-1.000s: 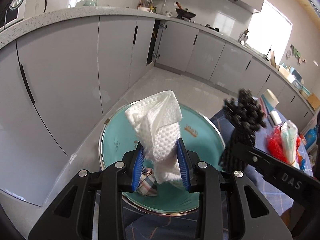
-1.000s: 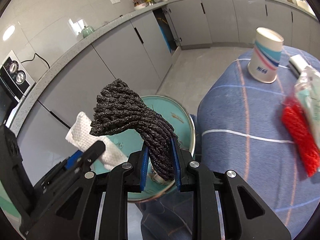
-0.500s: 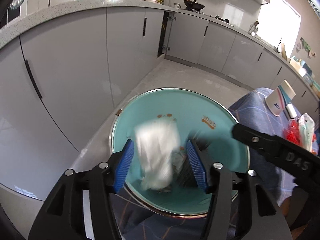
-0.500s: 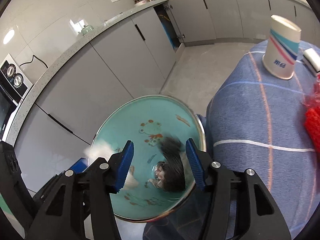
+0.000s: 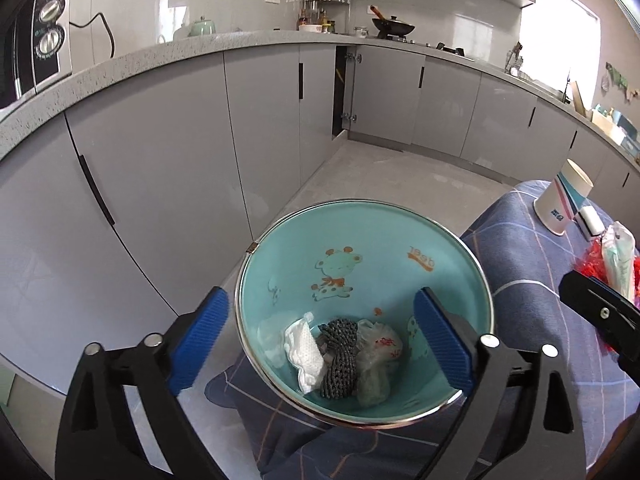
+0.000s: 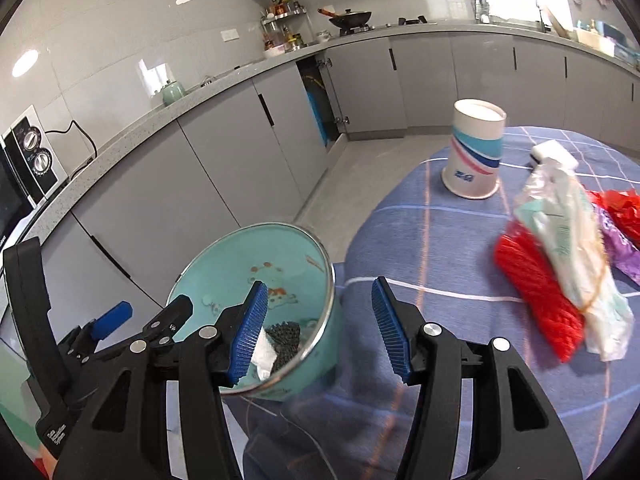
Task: Collect trash
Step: 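Move both open grippers back from the bin toward the trash pile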
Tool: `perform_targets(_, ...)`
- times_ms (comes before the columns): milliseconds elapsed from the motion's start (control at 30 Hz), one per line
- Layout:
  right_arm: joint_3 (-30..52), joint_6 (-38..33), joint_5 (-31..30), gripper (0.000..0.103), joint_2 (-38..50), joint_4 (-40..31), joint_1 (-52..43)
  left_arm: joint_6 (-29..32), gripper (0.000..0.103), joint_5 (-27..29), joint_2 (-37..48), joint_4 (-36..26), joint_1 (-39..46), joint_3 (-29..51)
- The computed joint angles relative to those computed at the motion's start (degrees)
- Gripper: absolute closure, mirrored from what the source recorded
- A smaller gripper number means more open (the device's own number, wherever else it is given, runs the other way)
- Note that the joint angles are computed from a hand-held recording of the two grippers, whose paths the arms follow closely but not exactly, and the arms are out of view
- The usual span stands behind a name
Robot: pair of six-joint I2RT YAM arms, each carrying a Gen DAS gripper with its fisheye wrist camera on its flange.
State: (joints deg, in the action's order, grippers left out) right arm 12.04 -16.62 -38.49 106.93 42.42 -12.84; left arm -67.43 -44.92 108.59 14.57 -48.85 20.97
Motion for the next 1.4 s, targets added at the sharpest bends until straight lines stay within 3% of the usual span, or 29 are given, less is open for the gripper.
perform_targets(333, 1.54, -10.20, -6.33, 0.048, -2.91, -11.63, -12.65, -5.66, 0.006, -0.62, -0.42, -9.85, -6.33, 4.77)
perform_targets(433, 2.29, -12.50, -7.25, 0.038, -2.72, -13.93, -15.51, -7.52, 0.006, -0.77, -0.07, -12.34, -7.89, 6.26)
perform_targets(567, 2.27, -15.35, -8.55, 0.033, -3.55, -14.87, -19.55, -9.53, 0.006, -1.84, 0.28, -16.58, -10.07, 8.64)
perform_targets(833, 6.32, -22.21, -12.11, 0.031, -2.09, -21.62, -29.40, -10.04, 0.006, -3.28, 1.13, -22.83, -14.54, 14.50)
perform_targets(1100, 11.42, -28.02, -13.72, 0.031, 0.55, -29.10, -37.64, -8.40, 0.006, -3.14, 4.44, -26.54, -17.12, 21.34)
perform_targets(1400, 18.43, -31.17, -12.96, 0.032, 5.01, -35.47, -43.31, -3.59, 0.006, -0.92, 6.80, -22.47, -18.77, 24.75)
